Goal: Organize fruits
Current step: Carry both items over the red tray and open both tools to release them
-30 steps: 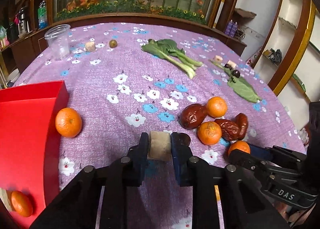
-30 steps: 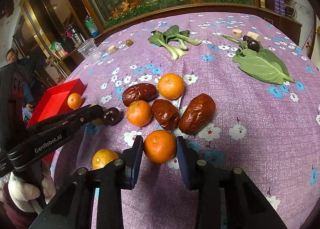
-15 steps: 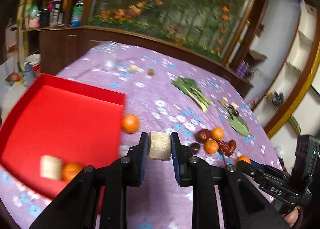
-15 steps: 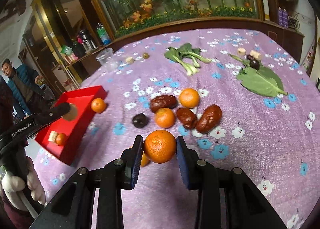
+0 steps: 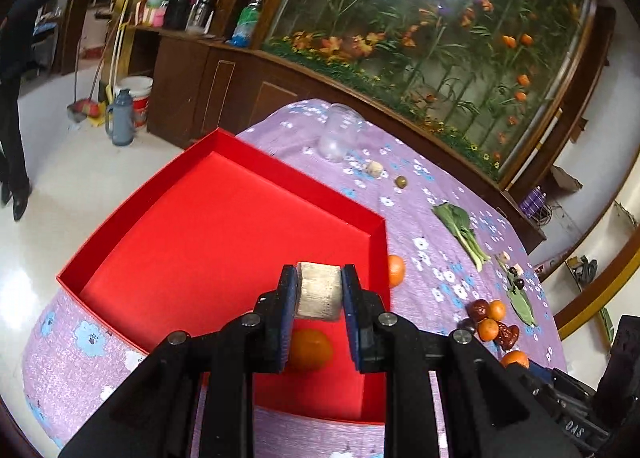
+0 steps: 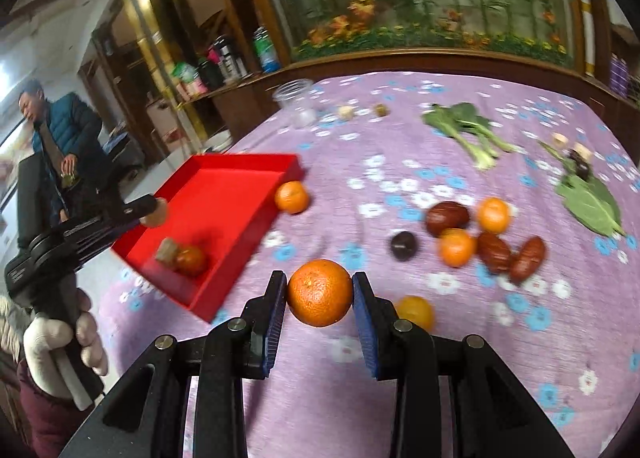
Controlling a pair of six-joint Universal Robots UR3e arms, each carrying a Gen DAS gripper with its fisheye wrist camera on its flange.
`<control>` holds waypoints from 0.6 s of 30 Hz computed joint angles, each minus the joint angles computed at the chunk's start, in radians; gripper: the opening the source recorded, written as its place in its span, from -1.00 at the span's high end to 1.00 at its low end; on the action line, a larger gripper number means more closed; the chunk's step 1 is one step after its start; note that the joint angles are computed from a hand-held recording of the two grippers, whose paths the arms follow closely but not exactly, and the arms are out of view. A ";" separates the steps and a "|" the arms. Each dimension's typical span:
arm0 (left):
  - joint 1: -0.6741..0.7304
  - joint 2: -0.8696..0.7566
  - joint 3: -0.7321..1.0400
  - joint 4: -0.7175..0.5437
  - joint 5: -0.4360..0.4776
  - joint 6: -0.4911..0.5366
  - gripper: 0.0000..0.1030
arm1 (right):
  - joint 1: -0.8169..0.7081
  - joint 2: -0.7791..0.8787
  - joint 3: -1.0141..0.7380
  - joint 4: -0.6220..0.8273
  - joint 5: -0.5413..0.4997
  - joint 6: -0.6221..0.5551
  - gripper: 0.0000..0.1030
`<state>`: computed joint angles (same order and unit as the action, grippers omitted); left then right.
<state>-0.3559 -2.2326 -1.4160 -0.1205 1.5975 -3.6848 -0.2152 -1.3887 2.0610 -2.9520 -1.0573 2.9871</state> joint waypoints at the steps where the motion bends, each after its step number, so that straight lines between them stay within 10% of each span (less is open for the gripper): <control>1: 0.006 0.003 -0.013 0.007 -0.004 0.001 0.58 | 0.024 0.017 -0.022 0.006 -0.011 0.003 0.29; 18: 0.139 -0.022 -0.050 -0.002 -0.048 0.009 0.58 | 0.356 0.529 -0.796 0.277 -0.114 0.072 0.28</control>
